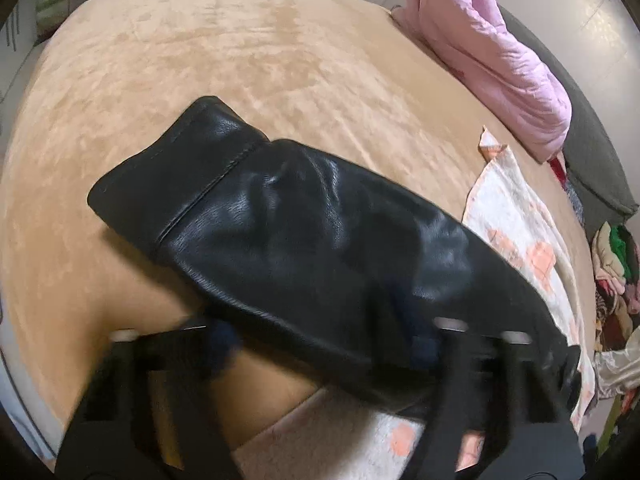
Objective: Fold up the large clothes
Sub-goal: 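Grasp the sleeve cuff with the left tool and lift it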
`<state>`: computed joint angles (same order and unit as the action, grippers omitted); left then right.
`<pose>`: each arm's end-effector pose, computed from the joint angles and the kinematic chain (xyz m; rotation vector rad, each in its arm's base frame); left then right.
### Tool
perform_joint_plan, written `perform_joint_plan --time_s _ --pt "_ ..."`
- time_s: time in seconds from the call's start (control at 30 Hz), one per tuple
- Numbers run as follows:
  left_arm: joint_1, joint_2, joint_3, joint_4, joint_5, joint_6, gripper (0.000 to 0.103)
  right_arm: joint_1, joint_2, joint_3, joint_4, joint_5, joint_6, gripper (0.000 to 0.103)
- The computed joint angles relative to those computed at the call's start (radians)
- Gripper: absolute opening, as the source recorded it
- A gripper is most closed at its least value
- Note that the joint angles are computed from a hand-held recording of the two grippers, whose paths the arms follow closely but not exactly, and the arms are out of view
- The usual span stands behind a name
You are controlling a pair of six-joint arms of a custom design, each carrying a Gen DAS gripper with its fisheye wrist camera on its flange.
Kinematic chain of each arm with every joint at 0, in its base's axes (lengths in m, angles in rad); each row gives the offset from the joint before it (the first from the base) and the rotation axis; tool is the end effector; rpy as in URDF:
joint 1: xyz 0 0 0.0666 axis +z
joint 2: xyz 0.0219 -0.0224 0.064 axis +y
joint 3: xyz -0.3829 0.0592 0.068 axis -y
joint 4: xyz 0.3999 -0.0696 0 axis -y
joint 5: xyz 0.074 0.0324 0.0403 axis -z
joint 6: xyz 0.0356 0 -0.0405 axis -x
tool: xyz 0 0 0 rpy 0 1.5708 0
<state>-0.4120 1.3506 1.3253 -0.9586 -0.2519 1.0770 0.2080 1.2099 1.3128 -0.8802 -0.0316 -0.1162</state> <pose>0.4288 -0.1782 0.4186 -0.9174 2.3601 -0.2825 0.4167 0.0887 0.4769 -0.1237 2.3529 0.1961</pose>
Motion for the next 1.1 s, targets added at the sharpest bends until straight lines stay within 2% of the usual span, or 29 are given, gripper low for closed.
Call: perform_joint_plan --time_s 0.07,0.17,0.23,0.4,0.63,0.83,1.1 --pt "0.007 -0.020 -0.021 0.053 0.016 -0.002 0.014 -0.015 -0.019 -0.018 0.002 0.003 -0.007 0.099" --pt "-0.006 -0.048 -0.022 0.110 -0.018 -0.044 0.005 -0.047 -0.053 -0.049 0.006 -0.005 -0.023 0.099" --pt "-0.018 -0.069 -0.022 0.152 -0.025 -0.076 0.003 -0.073 -0.075 -0.068 0.007 -0.015 -0.040 0.099" --pt "-0.064 -0.112 -0.001 0.225 -0.068 -0.163 0.000 -0.139 -0.138 -0.117 -0.009 -0.033 -0.070 0.099" --pt "-0.163 -0.115 0.092 0.285 -0.131 -0.283 0.000 -0.238 -0.225 -0.161 -0.047 -0.043 -0.054 0.099" --pt "-0.252 -0.043 0.220 0.282 -0.147 -0.375 0.000 -0.350 -0.282 -0.187 -0.055 -0.092 -0.051 0.099" --pt "-0.372 0.107 0.428 0.256 -0.117 -0.535 0.000 -0.519 -0.338 -0.205 -0.055 -0.162 -0.056 0.099"
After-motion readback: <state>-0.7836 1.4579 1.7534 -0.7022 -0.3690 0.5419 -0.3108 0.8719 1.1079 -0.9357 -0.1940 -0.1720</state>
